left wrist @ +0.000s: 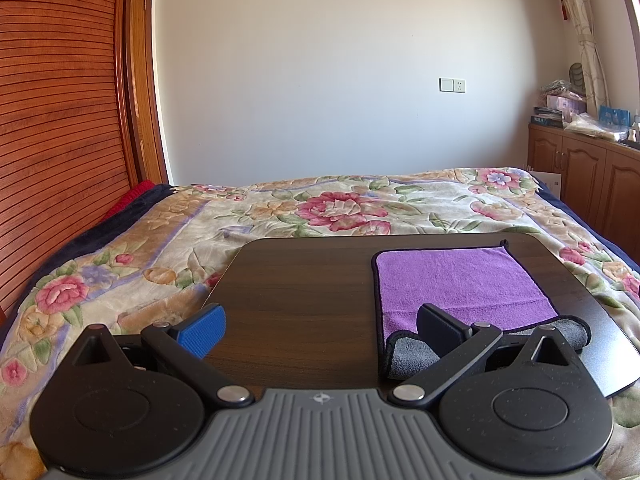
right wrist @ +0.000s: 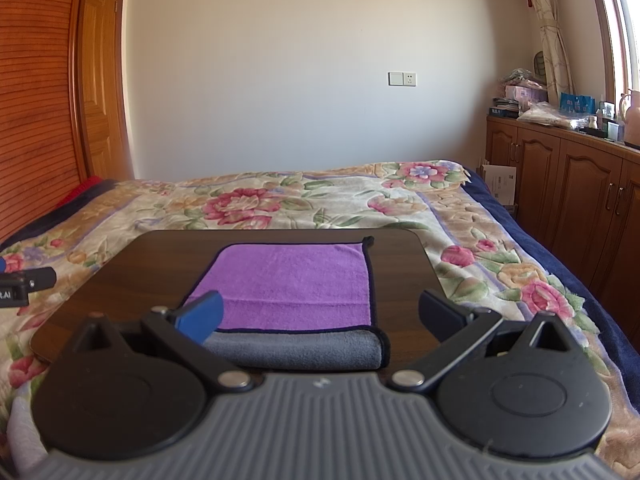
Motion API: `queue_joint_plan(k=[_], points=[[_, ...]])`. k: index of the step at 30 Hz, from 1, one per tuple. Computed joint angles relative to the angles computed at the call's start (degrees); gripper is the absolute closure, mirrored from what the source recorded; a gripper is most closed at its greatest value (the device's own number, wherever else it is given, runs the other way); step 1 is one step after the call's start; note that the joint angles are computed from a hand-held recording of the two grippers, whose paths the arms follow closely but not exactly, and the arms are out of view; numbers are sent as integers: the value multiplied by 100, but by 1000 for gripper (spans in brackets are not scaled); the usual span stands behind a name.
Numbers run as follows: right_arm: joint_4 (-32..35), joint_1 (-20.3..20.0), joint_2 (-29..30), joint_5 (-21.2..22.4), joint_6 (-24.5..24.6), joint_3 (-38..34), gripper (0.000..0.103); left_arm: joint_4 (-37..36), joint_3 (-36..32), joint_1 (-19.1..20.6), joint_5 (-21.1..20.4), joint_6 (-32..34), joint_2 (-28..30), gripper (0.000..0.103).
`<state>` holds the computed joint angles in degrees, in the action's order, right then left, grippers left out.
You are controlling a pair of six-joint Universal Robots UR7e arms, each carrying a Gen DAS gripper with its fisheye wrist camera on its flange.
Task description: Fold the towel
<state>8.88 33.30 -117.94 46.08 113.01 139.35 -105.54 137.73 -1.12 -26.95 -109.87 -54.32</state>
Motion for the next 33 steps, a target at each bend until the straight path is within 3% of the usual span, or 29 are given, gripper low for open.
queue_joint_plan(k=[16,20,33], points=[[20,28,-5,39,47,-7,0,-216,-4,80,-12,235,65,0],[-127,364,220,424,286,-158,0,-398,-2,167,25,415,113,0],[-318,905,633,1148,699,-409,0,-1279,14,546,209,1197,303,0]])
